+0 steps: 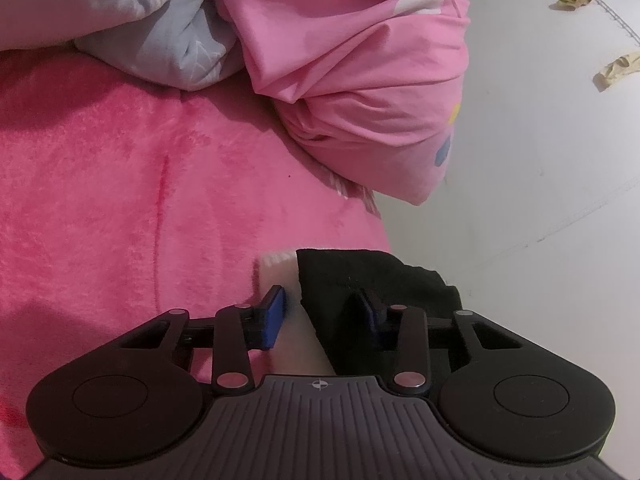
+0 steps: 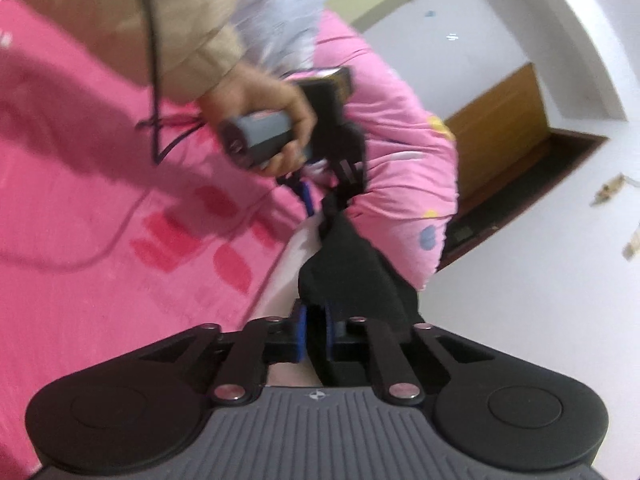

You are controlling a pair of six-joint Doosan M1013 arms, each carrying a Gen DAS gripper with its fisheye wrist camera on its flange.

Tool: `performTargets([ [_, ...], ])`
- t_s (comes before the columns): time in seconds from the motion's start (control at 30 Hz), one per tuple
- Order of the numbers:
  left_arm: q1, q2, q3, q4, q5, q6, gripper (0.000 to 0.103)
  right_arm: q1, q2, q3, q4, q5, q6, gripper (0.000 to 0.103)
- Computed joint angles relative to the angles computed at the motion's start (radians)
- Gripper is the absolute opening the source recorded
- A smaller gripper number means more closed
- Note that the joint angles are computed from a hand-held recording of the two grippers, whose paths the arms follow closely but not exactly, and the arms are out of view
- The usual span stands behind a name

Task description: Fold clothes

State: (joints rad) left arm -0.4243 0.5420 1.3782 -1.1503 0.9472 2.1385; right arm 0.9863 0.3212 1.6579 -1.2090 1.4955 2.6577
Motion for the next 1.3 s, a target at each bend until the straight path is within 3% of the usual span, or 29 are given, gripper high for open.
performTargets([
  [0.17, -0.005, -0.009, 0.01, -0.008, -0.033, 0.041, 0.018, 0.011, -0.052, 0.023, -0.062, 0.015, 0.171, 0.002],
  [0.37, -0.011, -0.017, 0.006, -0.042, -0.041, 0.112, 0.015, 0.008, -0.133, 0.055, -0.134, 0.01, 0.33, 0.002],
  [0.57, -0.005, -0.012, 0.003, -0.047, -0.022, 0.118, 0.015, -0.007, -0.195, 0.089, -0.144, -0.08, 0.415, 0.002],
  [0.93, 0.015, 0.015, -0.012, -0.068, 0.052, 0.056, 0.018, -0.012, -0.203, 0.111, -0.125, -0.156, 0.398, 0.002],
  [1.13, 0.03, 0.01, -0.01, -0.041, 0.089, -0.014, 0.035, -0.014, -0.193, 0.113, -0.104, -0.185, 0.394, 0.002],
  [1.3, 0.052, -0.005, -0.001, -0.061, 0.126, -0.025, 0.036, -0.017, -0.207, 0.122, -0.117, -0.194, 0.448, 0.002],
])
